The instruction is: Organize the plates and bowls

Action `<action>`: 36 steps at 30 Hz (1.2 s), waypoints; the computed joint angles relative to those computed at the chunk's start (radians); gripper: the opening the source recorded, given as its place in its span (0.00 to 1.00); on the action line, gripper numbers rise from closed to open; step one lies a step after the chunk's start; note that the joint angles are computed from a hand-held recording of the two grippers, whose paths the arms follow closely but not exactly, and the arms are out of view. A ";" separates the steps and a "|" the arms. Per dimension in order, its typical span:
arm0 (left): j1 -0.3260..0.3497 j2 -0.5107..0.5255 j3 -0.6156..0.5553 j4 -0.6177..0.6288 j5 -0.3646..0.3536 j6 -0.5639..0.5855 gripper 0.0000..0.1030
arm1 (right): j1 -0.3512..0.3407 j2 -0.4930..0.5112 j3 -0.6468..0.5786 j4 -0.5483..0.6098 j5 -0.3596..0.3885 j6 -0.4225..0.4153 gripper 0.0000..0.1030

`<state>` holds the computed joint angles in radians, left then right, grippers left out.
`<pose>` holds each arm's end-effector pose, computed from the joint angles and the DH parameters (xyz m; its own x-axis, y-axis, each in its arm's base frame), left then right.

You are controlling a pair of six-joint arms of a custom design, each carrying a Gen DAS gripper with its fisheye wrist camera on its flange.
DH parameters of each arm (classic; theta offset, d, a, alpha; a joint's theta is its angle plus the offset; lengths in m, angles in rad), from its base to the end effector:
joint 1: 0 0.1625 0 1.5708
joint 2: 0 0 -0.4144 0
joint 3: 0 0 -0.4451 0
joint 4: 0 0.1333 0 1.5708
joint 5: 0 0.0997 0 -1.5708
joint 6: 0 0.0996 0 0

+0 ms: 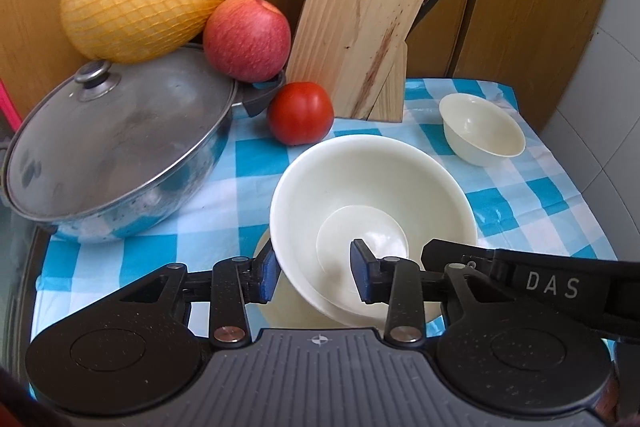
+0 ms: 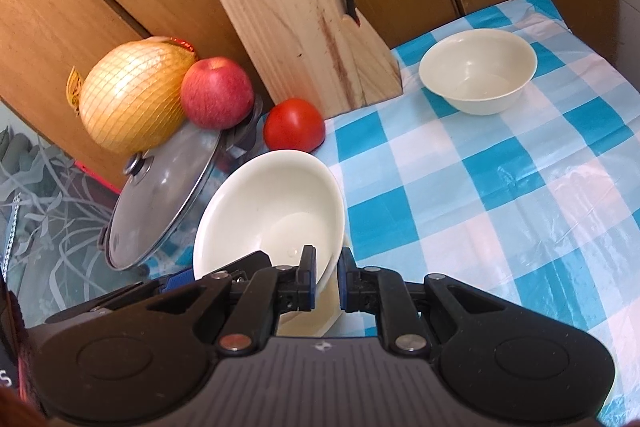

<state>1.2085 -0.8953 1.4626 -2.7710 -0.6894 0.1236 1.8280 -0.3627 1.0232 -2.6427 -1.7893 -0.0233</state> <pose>-0.0701 -0.7780 0.2546 -0.7155 -0.1068 -0.6903 0.3769 0.7730 -0.5103 0.3291 -0.8122 -0.0128 -0.9605 -0.1851 0.2079 -0.2556 0.8823 -0.3952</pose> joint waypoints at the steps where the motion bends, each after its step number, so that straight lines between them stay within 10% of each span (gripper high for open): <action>1: 0.000 -0.003 0.003 0.003 0.001 -0.003 0.44 | 0.001 -0.001 0.001 0.007 -0.002 0.001 0.12; 36: 0.019 -0.050 0.024 0.132 -0.020 -0.129 0.48 | 0.003 -0.017 0.008 0.094 0.016 0.047 0.20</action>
